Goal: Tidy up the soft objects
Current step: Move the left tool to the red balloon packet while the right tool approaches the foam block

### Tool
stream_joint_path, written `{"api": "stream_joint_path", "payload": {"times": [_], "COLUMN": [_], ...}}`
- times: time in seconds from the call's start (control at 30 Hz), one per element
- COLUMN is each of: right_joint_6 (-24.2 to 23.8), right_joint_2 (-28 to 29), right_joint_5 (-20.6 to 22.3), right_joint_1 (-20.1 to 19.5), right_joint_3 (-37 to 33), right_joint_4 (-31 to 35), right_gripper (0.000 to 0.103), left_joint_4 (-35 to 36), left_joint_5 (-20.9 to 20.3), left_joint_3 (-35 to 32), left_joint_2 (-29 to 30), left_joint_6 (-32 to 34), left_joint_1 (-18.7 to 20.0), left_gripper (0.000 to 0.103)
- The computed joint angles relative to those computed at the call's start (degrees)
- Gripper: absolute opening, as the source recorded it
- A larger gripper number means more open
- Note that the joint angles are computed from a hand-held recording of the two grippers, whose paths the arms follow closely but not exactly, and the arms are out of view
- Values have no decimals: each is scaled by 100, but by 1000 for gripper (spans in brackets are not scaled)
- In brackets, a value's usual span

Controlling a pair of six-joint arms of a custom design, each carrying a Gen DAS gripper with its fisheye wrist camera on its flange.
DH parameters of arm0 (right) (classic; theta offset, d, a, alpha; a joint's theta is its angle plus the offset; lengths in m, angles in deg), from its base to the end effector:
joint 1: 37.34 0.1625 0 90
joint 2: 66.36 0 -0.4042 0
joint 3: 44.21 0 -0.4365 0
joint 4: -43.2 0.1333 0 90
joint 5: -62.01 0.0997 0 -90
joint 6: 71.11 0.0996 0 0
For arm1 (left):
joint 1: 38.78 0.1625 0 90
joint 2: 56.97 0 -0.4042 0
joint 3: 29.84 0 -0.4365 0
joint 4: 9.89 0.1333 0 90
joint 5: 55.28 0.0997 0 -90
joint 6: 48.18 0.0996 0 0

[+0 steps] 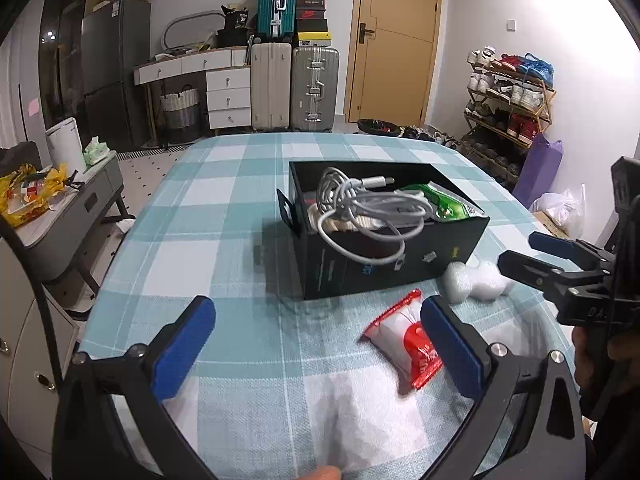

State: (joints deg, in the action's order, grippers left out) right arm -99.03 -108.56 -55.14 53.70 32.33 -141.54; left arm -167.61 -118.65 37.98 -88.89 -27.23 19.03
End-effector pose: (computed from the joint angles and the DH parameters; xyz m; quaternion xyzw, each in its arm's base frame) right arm 0.1021 -0.7844 0.2307 0.0958 -0.8430 0.4284 0.3110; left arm -0.2907 -0.7958 0.0972 0.3621 0.8652 -0.2872 0.1943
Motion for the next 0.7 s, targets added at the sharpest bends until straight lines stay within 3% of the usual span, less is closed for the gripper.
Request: {"api": "stream_joint_path", "payload": {"times": [0.7], "right_joint_6": [288], "right_joint_2": [294], "right_joint_5": [-354], "right_joint_1": [-35], "right_joint_3": [-439], "right_joint_4": [715], "right_gripper": [102], "left_joint_4": [394], "left_joint_5": [160], "left_joint_3": [-87], "left_joint_2": [111], "left_joint_6": [-87], "left_joint_1": [-34], "left_gripper": [103]}}
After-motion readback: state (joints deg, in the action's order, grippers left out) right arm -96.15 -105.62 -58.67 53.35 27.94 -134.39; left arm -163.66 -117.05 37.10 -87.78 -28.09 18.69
